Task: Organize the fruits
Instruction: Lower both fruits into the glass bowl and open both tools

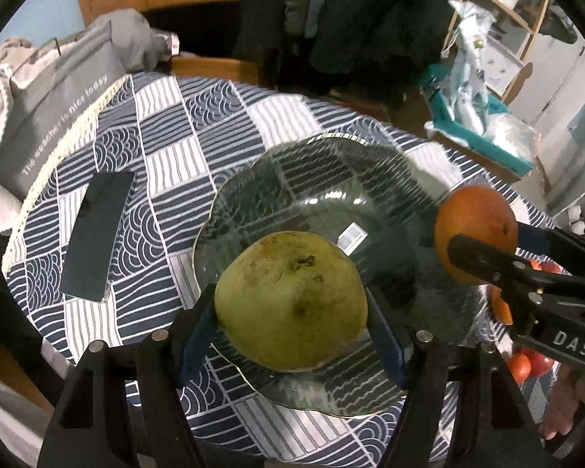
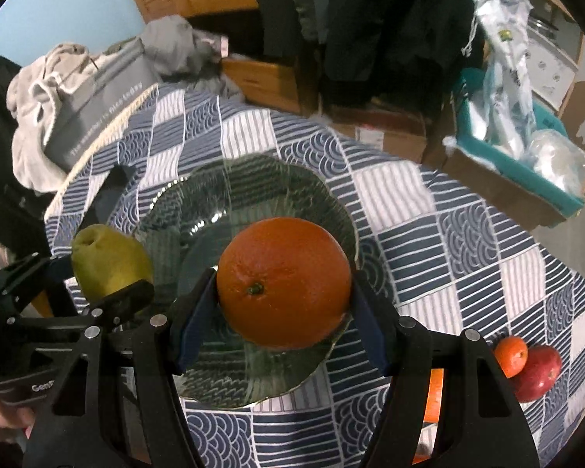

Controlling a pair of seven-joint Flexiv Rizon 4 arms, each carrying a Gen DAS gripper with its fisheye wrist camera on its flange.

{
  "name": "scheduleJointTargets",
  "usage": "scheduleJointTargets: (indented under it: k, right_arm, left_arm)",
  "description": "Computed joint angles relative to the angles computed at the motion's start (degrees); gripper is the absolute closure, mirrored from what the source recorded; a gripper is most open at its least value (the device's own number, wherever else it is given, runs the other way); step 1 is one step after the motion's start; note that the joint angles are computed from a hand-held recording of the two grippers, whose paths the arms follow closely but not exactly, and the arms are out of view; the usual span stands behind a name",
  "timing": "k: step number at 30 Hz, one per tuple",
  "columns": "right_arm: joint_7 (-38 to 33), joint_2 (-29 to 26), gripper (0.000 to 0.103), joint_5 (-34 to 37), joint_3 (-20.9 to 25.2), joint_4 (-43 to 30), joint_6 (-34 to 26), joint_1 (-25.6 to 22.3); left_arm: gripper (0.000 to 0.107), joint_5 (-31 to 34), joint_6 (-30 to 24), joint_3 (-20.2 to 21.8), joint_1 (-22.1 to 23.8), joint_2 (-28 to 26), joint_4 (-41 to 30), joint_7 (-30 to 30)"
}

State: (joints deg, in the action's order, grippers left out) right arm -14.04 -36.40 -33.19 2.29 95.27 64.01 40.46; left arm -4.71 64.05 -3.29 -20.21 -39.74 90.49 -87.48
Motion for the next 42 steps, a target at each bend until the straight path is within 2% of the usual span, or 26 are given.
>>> scheduleJointTargets:
  k: [9, 23, 26, 28, 29, 38, 42]
  right_arm:
    - [-3.41, -2.38, 0.036, 3.37, 1.79, -1.99, -0.71, -0.59]
    - [-4.09, -2.81, 0.036, 6.13, 1.79, -1.76, 0.55, -0.79]
    - [-4.39, -2.93, 0.036, 6.81, 2.07, -1.76, 0.67, -1.09]
    - [-4.84, -3.12, 0.036, 7.35, 2.37, -1.65, 1.80, -1.44]
    - [-5.11, -3.23, 0.036, 7.53, 2.44, -1.92, 1.39, -1.41]
    - [-7.14, -4.23, 0.036, 9.43, 3.41, -3.21, 0.44, -1.56]
    - [-8.57, -4.80, 0.035, 11.27, 4.55, -3.68, 1.80, -2.29]
  left_arm:
    - [0.033, 0.03, -5.60, 0.66, -0.14, -1.81, -2.34, -1.55]
    - [0.033, 3.33, -10.52, 1.72, -1.51, -3.77, -5.74, -2.37]
    - [0.033, 3.26, -9.14, 1.12, -1.17, -3.48, -5.15, -2.08]
    - [0.019, 3.49, -7.36, 0.88, -1.11, -2.95, -4.61, -1.46]
    - [0.017, 3.73, -6.24, 0.96, -1.21, -2.65, -4.18, -1.31]
    - [0.017, 4.42, -8.00, 2.09, -1.52, -1.13, -3.39, -1.41]
    - [0.017, 4.78, -7.44, 2.13, -1.28, -0.30, -2.51, -1.75]
